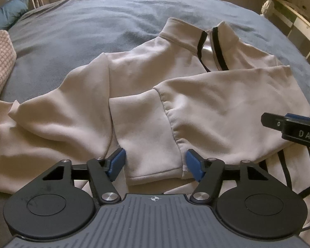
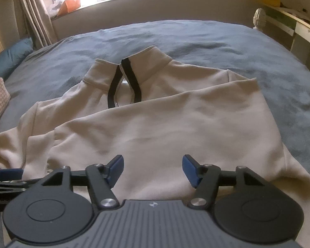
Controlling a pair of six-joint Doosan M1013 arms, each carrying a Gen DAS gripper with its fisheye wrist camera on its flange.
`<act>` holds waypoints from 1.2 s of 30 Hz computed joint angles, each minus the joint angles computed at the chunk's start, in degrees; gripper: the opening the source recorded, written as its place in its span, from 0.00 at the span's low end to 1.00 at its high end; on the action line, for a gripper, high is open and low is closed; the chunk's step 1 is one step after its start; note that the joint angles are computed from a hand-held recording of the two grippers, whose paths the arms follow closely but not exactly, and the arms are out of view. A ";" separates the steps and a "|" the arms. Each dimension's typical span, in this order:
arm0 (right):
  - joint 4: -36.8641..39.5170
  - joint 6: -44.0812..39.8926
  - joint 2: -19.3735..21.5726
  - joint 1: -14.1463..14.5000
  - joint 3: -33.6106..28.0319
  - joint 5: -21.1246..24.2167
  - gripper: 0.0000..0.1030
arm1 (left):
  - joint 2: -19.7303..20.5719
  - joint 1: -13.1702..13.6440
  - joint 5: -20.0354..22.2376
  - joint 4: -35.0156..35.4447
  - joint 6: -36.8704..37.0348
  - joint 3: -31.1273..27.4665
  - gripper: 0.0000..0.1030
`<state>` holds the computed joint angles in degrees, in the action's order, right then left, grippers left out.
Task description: Fold clothes
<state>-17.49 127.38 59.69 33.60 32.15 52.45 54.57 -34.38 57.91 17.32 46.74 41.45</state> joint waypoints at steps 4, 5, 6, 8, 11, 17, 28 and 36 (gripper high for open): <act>0.34 0.25 0.02 -0.25 0.33 -0.57 0.59 | -0.40 0.26 -0.84 -0.06 -1.86 0.38 0.57; 0.42 0.24 -0.04 -0.30 0.54 -0.77 0.58 | -0.53 0.30 -1.21 0.05 -2.37 0.55 0.56; 0.40 0.30 -0.05 -0.34 0.63 -0.87 0.57 | -0.78 0.36 -2.11 -0.18 -2.57 0.97 0.56; 0.44 0.49 -0.04 -0.44 0.81 -1.10 0.57 | -0.75 0.45 -3.03 -1.03 -2.03 1.00 0.56; 1.16 0.74 0.04 -0.66 1.03 -1.48 0.57 | -0.32 -0.02 -3.32 0.31 -0.55 0.73 0.56; 0.33 1.69 -0.17 -0.92 2.47 -2.72 0.57 | 1.21 -0.52 -1.21 0.96 2.52 -1.18 0.57; -9.76 11.97 -5.73 -1.87 13.87 -3.82 0.56 | 1.52 -0.35 -0.51 0.25 2.20 -1.81 0.57; -16.42 25.91 -9.71 -2.36 21.12 -5.73 0.57 | 1.75 -0.38 0.12 0.42 2.06 -2.27 0.58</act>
<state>-33.91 153.28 49.98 31.24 53.27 46.72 56.32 -34.76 58.03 17.74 48.80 39.18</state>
